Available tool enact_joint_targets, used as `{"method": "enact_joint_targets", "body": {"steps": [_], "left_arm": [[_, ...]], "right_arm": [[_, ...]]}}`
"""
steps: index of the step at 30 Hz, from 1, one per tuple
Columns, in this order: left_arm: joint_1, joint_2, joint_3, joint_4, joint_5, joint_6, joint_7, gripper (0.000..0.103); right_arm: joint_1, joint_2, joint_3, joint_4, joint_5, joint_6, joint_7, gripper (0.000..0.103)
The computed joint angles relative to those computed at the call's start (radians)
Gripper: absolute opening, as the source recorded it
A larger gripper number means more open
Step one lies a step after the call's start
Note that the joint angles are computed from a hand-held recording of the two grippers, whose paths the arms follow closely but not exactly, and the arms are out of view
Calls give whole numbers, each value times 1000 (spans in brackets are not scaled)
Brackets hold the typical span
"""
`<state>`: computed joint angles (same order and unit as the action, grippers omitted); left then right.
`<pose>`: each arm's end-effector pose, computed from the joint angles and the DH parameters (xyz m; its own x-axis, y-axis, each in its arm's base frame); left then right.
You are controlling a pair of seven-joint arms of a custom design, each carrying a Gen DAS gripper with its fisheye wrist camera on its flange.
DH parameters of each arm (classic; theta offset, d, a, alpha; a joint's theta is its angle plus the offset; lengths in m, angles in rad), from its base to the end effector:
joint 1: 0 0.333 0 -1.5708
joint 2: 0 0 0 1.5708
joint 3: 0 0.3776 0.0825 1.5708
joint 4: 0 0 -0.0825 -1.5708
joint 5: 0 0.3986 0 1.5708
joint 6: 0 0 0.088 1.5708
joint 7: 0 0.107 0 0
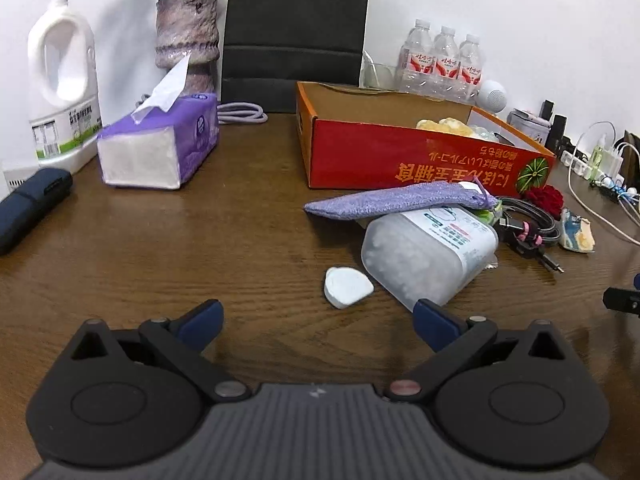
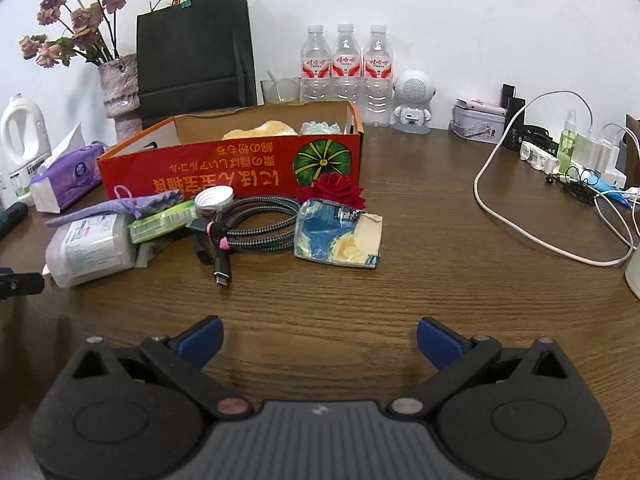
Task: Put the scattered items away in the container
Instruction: 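Grasp the blue-patterned snack pouch with the right tool while the left tool grasps the white lid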
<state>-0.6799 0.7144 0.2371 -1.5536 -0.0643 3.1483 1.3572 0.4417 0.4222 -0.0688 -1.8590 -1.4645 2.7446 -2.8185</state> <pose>0.7067 -0.3877 0.3827 -0.3197 -0.9454 0.0631 -0.6030 0.1516 -0.7832 0.6254 0.2925 0.3624 -0.1958 -0.9795 -0.0475 -0.6022 0.1583 -0.7825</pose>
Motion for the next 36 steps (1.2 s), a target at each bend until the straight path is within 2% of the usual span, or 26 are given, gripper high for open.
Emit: {"method": "enact_joint_targets", "body": {"steps": [3,7,10,12,13,15,18,20,23,27,29,31,36], "left_arm": [[-3,24,11,46,7,-39,-13,103],[-52,63,93,98,56,-86,-91,103],[-56,80,108,123,97,-97,-130,100],[-46,88,99,142,123,-110,-145,86],[-49,92,104,145,139,-102,-156,82],[-37,91,85,147,159,-85,-157,58],[-38,87,74,135,178,-51,-138,29],[-71,92,112,130,173,-45,-151,29],[-58,89,91,129,159,-41,-136,29],[-53,89,85,129,144,-40,-124,29],[-55,89,87,128,139,-40,-120,29],[-57,89,88,128,134,-38,-117,29],[-65,91,99,126,121,-40,-121,30]], "right_arm": [[-5,14,-2,17,20,-3,-28,103],[-8,40,-7,45,98,-17,-84,103],[-4,60,-22,65,142,-13,-115,103],[0,70,-33,79,158,-11,-137,103],[2,75,-39,87,163,-7,-142,103],[4,88,-49,105,180,-6,-160,103],[8,108,-65,133,204,-4,-183,103],[13,123,-79,156,206,-3,-193,103],[18,150,-95,200,217,-11,-220,102],[12,183,-99,244,277,-13,-299,90],[16,185,-114,244,286,12,-291,84],[22,182,-131,237,287,38,-271,62],[42,164,-159,208,263,67,-229,58]]}}
